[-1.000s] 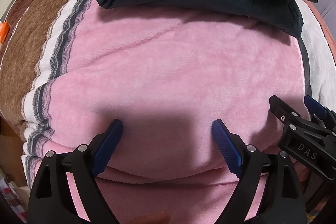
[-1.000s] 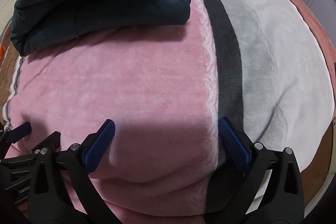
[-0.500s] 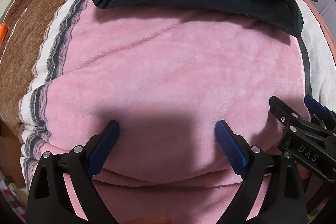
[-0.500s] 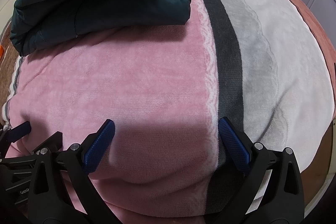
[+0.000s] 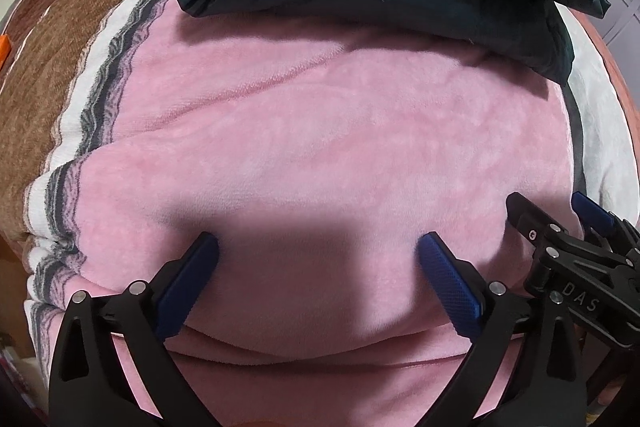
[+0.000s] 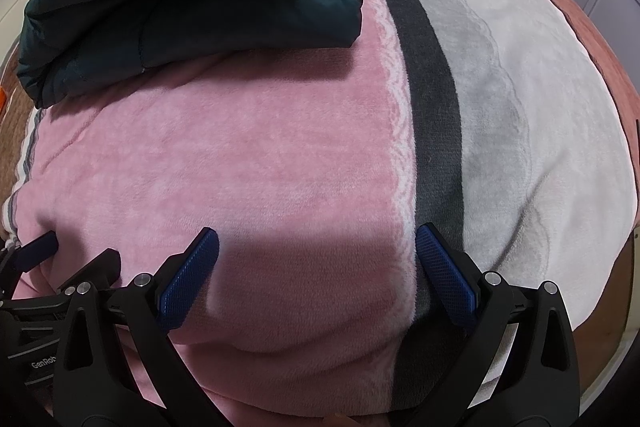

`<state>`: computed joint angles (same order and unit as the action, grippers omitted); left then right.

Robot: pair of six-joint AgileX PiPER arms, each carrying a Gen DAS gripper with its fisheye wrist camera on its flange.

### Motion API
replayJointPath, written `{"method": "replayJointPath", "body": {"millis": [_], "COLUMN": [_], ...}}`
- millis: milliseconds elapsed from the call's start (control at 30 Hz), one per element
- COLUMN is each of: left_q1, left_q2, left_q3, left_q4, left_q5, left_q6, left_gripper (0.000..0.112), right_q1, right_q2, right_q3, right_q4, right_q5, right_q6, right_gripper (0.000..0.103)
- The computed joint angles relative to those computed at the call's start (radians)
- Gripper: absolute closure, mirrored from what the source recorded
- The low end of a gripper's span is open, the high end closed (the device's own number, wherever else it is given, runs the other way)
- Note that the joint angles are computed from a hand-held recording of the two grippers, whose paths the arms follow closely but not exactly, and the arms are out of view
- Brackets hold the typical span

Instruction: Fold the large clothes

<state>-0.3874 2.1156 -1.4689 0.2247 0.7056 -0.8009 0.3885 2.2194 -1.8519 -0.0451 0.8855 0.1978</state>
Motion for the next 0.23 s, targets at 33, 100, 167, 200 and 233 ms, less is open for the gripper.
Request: {"method": "replayJointPath", "body": {"millis": [33,100,167,200,233], "left_q1": [0.001,0.002,0.002,0.002,0.002], "left_q2": [0.002,0.005,0.006,0.003,0.003], "left_q3": [-0.001,-0.004,-0.004,0.001,0.003], "left_q4": [-0.003,-0.004,-0.002,0.002,0.004], "left_q5": [0.000,-0.001,-0.003,-0.007,-0.010], "left_q6": [0.002,0.004,0.003,-0.002,-0.004], "left_gripper": [0.016,0.016,0.015,0.015,0.015], "right_q1": [0.000,0.001,0.000,-0.001,0.000], "right_q2": [0.001,0.003,0.003,0.003,0.002], "right_q3": [-0.002,-0.004,-0.004,-0.004,-0.003], "right_q4": [-0.001,-0.002,0.000,0.001,0.000], "right_q5": [0.000,0.000,0.000,-0.001,0.000], "right_q6": [0.001,0.001,-0.001,-0.002,-0.003], "right_gripper": [0.005,0.005,0.005,0.005,0.005]}}
